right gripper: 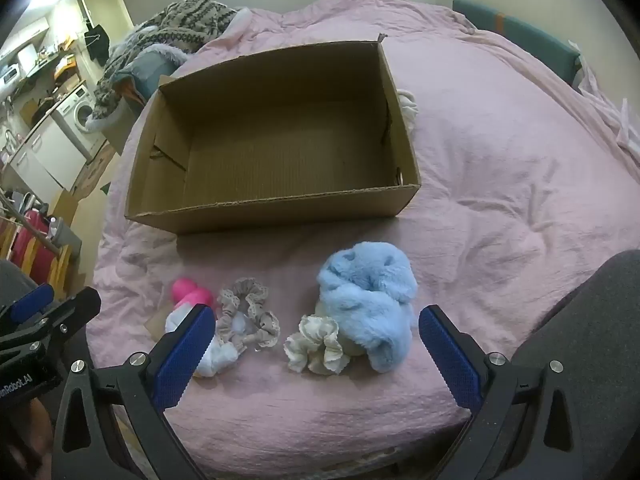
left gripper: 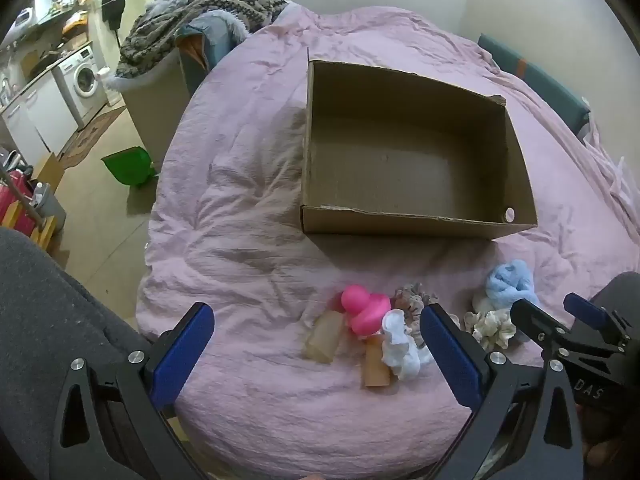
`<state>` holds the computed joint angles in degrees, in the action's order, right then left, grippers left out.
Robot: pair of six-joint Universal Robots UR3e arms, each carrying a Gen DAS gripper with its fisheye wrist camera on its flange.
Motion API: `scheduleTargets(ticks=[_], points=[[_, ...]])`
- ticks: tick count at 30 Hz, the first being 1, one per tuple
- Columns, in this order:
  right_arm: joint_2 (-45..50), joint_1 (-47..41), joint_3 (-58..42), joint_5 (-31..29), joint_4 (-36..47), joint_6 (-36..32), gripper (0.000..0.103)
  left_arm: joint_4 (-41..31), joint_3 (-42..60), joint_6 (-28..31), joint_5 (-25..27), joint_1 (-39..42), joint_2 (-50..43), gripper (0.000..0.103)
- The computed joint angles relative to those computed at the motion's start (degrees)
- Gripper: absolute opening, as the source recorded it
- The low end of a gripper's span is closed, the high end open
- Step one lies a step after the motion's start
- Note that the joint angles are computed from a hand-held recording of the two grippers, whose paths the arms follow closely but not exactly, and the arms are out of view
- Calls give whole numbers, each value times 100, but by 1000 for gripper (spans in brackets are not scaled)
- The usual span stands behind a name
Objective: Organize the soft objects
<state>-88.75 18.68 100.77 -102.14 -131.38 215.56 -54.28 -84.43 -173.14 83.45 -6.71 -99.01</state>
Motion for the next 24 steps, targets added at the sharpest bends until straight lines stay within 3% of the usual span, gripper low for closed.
scheduleTargets(ticks=[24], points=[[-32, -23, 42, 54, -41, 1, 103, 67, -68, 16, 17, 41, -31, 103]])
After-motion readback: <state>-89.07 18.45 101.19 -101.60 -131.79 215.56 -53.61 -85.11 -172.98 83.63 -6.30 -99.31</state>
